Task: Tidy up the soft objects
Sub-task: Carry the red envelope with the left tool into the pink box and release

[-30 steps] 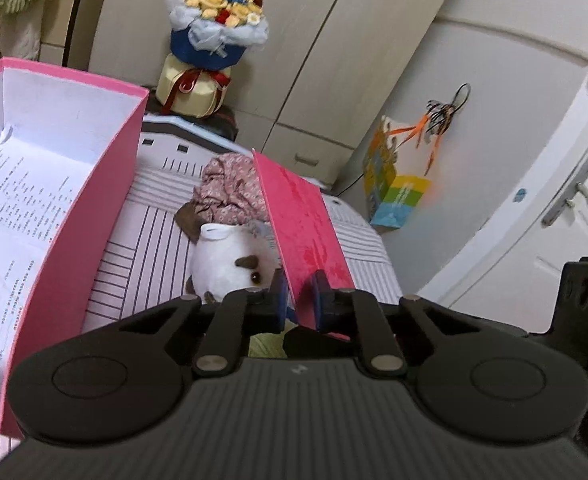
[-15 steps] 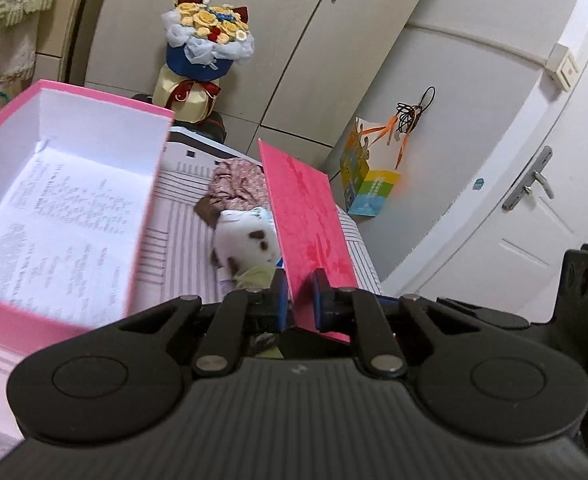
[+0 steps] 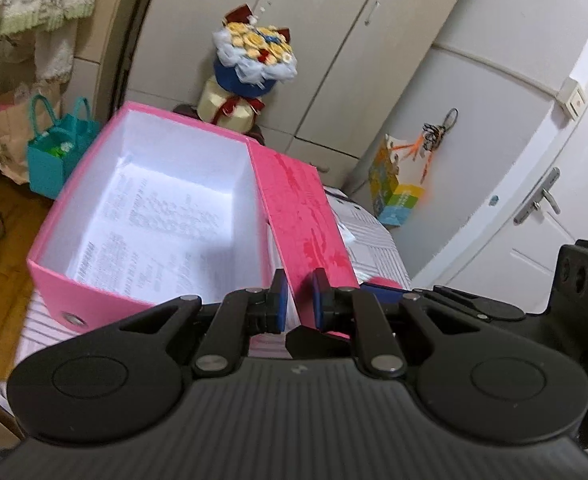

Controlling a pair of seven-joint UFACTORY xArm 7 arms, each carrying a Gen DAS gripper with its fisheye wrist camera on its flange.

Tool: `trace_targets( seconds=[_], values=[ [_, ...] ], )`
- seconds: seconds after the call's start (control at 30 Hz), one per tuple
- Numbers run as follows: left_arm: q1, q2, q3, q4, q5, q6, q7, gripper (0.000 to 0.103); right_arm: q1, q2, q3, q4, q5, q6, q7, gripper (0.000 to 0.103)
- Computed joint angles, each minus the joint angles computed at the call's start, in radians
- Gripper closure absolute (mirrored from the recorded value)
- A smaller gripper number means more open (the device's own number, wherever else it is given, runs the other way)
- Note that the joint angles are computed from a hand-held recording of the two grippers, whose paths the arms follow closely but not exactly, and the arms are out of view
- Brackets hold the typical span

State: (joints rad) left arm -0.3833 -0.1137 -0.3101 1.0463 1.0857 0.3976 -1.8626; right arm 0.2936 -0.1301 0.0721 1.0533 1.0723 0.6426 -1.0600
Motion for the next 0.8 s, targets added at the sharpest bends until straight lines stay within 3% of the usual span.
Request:
trace_targets(
  seconds=[0.23, 0.37, 0.47, 0.63, 0.8],
  values=[
    [0.08, -0.045, 0.053, -0.041, -0.091, -0.108, 0.137, 0.092, 0.033, 0.106, 0.056, 0.113, 0.039, -0.093, 0.036, 0.01],
    [0.119, 0.017, 0.09, -0.006, -0.235, -0.169, 0.313, 0.092, 0.036, 0.216, 0.093, 0.218, 0.008, -0.155, 0.106, 0.01],
    [0.127, 0.092, 0.123, 0.041, -0.374, -0.186, 0.465, 0.092, 0.033, 0.323, 0.116, 0.322, -0.104, -0.173, 0.234, 0.01],
    [0.127, 0.203, 0.171, 0.095, -0.665, -0.224, 0.716, 0.092, 0.078, 0.477, 0.095, 0.48, -0.405, -0.184, 0.51, 0.01],
    [0.142, 0.236, 0.182, 0.073, -0.89, -0.284, 0.88, 0.091, 0.117, 0.569, 0.075, 0.591, -0.627, -0.164, 0.641, 0.01]
  ],
)
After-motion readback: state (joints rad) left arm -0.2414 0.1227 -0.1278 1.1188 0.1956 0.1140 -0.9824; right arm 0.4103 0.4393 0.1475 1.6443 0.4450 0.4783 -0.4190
